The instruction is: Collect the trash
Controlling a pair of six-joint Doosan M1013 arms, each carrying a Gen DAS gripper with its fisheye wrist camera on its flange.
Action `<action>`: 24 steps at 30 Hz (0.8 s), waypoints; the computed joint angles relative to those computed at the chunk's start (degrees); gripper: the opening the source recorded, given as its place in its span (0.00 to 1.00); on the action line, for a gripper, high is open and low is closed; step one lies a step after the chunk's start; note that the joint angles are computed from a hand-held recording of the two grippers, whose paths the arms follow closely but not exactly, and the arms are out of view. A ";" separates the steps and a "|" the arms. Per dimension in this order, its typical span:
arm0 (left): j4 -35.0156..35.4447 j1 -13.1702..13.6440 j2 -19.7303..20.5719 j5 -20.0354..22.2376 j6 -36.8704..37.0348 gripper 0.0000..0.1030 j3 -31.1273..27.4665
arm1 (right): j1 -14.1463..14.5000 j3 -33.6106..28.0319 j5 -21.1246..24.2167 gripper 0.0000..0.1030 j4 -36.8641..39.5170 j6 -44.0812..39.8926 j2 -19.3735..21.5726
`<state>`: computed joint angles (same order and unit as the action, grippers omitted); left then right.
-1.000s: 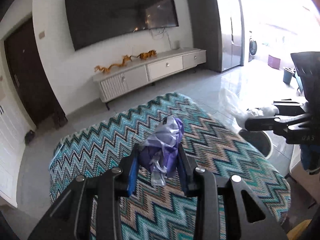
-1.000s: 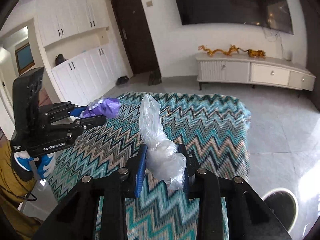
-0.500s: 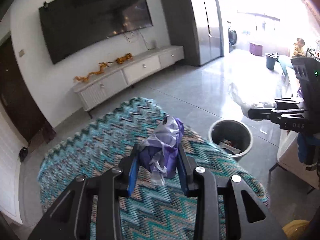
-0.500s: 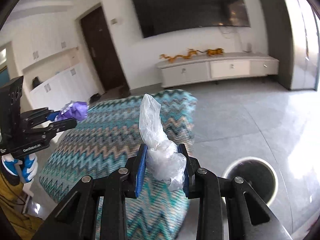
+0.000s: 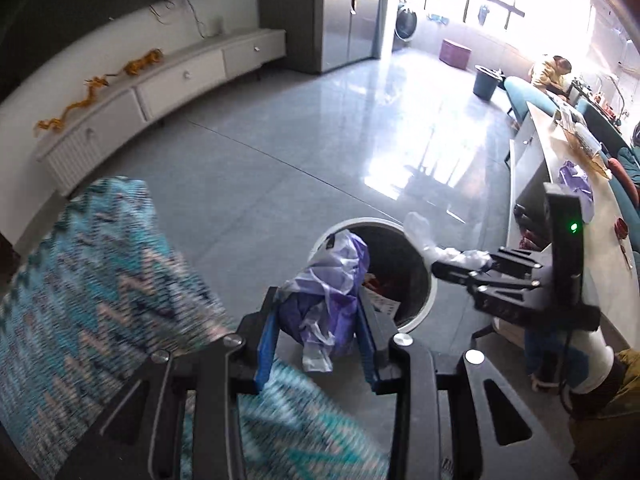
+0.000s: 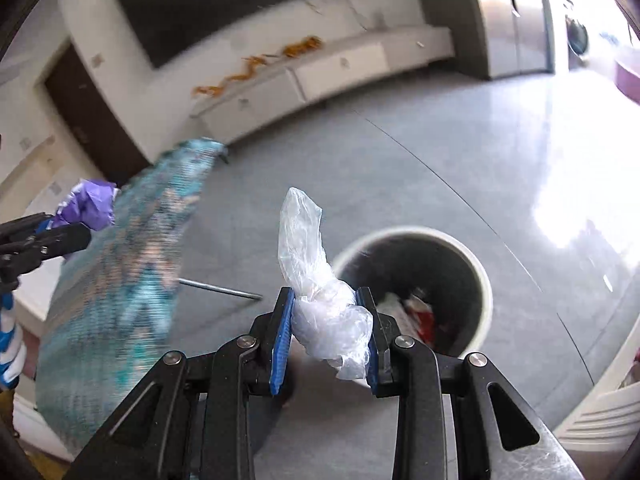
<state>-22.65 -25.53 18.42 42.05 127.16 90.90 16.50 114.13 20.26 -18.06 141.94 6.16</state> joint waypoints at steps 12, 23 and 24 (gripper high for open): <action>-1.06 -3.68 11.50 7.57 -5.89 0.49 -9.65 | -4.82 -1.45 1.28 0.35 7.39 -5.22 8.47; -4.78 -2.68 8.99 5.94 -4.67 0.53 -7.63 | -3.70 -1.58 4.57 0.58 -2.49 6.25 7.95; -4.81 -2.52 8.45 5.28 -4.65 0.53 -7.25 | -3.29 -1.75 5.14 0.59 -3.89 7.47 7.56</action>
<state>-27.46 -28.05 26.86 47.32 122.51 83.65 13.21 112.38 25.40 -21.95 149.41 13.71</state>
